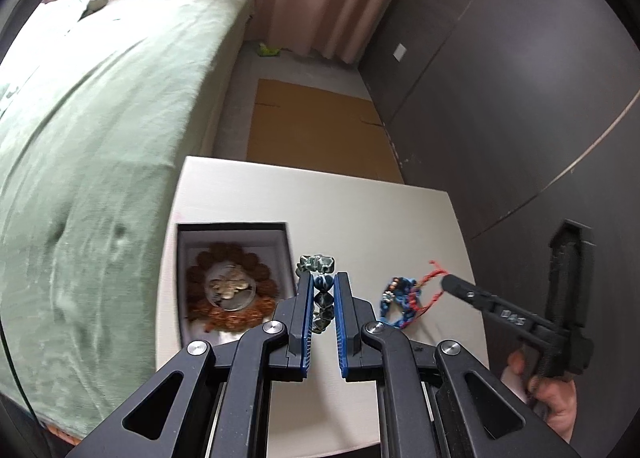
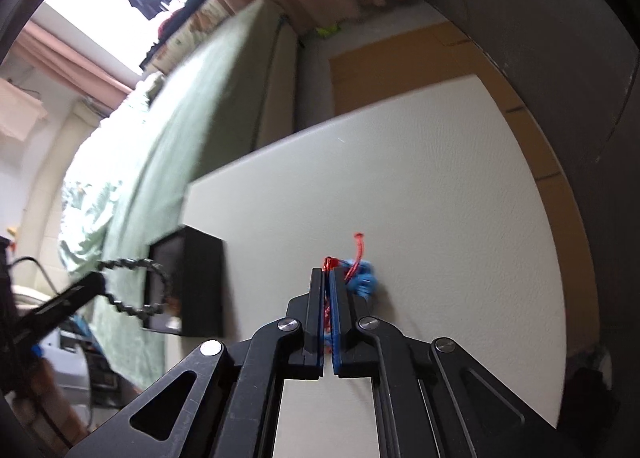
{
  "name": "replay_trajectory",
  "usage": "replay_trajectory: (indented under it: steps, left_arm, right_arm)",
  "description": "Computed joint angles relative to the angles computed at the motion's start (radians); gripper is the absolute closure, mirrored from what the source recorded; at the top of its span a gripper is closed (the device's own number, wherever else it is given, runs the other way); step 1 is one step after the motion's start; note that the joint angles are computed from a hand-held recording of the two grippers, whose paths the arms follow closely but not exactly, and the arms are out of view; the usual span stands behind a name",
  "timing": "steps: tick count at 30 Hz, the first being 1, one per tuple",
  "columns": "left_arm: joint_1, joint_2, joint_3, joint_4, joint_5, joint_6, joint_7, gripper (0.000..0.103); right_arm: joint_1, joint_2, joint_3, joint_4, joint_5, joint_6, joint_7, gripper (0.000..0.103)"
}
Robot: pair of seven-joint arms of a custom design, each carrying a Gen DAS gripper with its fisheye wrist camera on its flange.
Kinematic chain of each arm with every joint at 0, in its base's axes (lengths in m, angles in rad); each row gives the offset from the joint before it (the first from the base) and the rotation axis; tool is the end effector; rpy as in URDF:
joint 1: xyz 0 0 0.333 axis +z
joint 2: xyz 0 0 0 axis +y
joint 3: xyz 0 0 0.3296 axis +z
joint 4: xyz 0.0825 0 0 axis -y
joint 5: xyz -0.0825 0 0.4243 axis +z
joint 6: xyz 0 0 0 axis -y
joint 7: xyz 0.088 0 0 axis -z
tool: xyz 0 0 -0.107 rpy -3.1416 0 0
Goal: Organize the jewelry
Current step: 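Lift the bead bracelet with left gripper while right gripper grasps the red string bracelet, then drop the bead bracelet into the box with left gripper while right gripper drops the red string bracelet there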
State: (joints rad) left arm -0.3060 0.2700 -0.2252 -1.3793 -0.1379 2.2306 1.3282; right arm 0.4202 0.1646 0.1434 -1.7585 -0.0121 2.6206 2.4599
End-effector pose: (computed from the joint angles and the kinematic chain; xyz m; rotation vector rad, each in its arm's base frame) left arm 0.6370 -0.3511 0.6412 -1.8503 2.2884 -0.9308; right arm 0.5933 0.3676 0.5513 -1.4224 1.9858 -0.0369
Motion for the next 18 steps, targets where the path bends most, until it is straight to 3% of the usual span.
replay_trajectory:
  steps: [9,14,16,18]
  left_arm:
    - [0.038,-0.031,0.007,-0.064,-0.043,0.019,0.022,0.093]
    - [0.047,-0.004,0.000,-0.060,-0.086,0.033,0.066,0.092]
    - [0.041,0.032,0.007,-0.015,-0.058,-0.019,0.056,0.089]
    - [0.041,0.070,0.013,0.040,-0.048,-0.100,0.043,0.078]
  right_arm:
    - [0.030,0.049,0.018,0.070,-0.008,0.103,0.008,0.099]
    - [0.038,0.120,0.034,0.162,0.012,0.102,-0.026,0.099]
    - [0.040,0.148,0.044,0.198,0.028,0.108,-0.049,0.099]
    - [0.039,0.175,0.056,0.233,0.046,0.110,-0.081,0.099]
